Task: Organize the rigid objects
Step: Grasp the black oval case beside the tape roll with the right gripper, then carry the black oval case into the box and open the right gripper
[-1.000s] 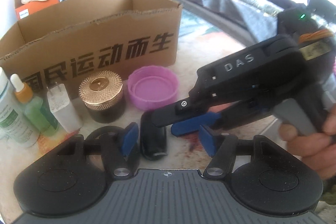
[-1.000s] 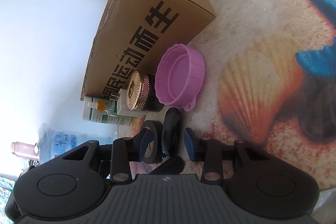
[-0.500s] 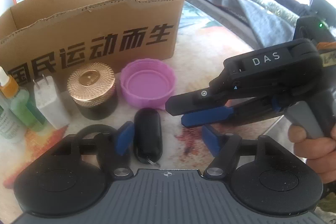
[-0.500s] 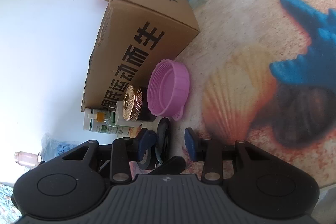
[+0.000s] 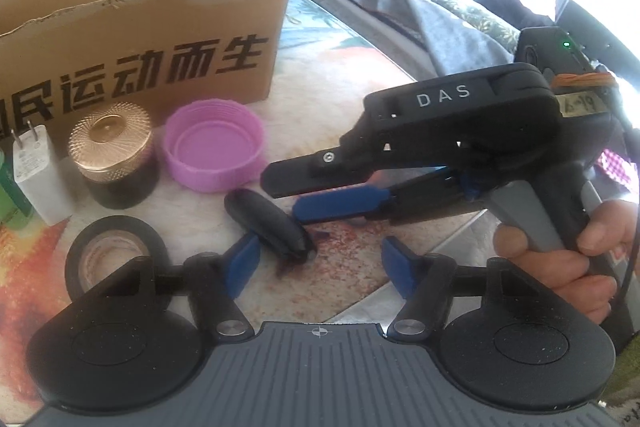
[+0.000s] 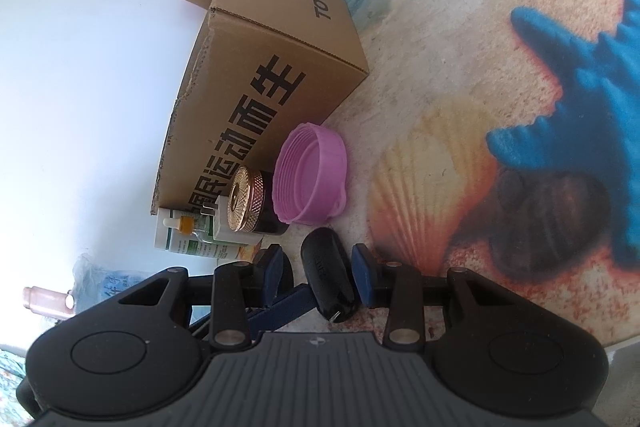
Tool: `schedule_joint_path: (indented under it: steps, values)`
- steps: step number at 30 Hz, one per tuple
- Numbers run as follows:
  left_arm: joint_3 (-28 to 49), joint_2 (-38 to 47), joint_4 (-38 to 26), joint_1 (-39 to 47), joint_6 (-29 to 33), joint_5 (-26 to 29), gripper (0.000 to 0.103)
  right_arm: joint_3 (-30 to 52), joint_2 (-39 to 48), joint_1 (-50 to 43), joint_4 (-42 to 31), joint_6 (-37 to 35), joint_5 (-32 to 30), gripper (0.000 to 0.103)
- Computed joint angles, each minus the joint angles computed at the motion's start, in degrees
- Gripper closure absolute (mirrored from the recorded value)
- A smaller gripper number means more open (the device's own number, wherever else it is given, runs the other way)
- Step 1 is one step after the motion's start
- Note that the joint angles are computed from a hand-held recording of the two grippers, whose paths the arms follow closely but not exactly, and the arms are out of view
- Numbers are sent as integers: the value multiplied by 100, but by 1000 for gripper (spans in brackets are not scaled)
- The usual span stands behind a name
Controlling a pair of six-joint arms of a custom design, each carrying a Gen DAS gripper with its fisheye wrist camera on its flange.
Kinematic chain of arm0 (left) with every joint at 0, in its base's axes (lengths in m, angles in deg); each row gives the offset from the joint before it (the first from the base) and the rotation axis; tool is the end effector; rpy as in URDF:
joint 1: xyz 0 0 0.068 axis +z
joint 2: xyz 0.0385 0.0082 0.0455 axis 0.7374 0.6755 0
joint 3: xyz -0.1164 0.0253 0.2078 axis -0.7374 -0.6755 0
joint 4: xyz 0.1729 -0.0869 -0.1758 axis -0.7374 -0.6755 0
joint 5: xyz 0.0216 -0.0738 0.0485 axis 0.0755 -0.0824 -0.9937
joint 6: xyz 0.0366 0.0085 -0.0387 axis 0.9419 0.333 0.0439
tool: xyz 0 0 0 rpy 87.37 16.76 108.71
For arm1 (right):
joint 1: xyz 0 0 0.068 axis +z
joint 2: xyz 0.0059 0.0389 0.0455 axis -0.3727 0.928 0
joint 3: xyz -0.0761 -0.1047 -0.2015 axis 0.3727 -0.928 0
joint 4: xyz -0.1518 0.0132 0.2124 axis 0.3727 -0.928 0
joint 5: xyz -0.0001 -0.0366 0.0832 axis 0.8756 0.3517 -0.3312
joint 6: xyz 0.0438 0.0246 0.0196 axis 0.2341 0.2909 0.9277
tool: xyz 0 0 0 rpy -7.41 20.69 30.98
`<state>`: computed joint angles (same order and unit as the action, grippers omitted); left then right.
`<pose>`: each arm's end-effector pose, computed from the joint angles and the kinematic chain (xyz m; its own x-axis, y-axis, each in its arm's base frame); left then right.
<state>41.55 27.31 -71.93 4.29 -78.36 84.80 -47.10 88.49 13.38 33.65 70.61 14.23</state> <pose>0.2220 -0.2236 0.1327 -0.5579 0.5417 -0.6288 0.7995 0.5540 -0.2320 0.1279 0.0876 0.1044 -0.6007 0.7761 -0.1922 0.3176 0.4522 0.8334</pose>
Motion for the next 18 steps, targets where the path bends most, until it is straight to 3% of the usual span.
schedule_joint_path:
  steps: [5,12,16,18]
  values:
    - [43,77,82,133,-113,14,39,381,544,153,-123,-301,336,62]
    - [167,337,128,288,-291,295,44,1219,2080,558,120,-855,692,63]
    - [66,291,226,353,-227,311,45,1100,1742,566,175,-865,638,64]
    - [45,286,248,405,-223,374,47,1033,1488,558,129,-882,559,70]
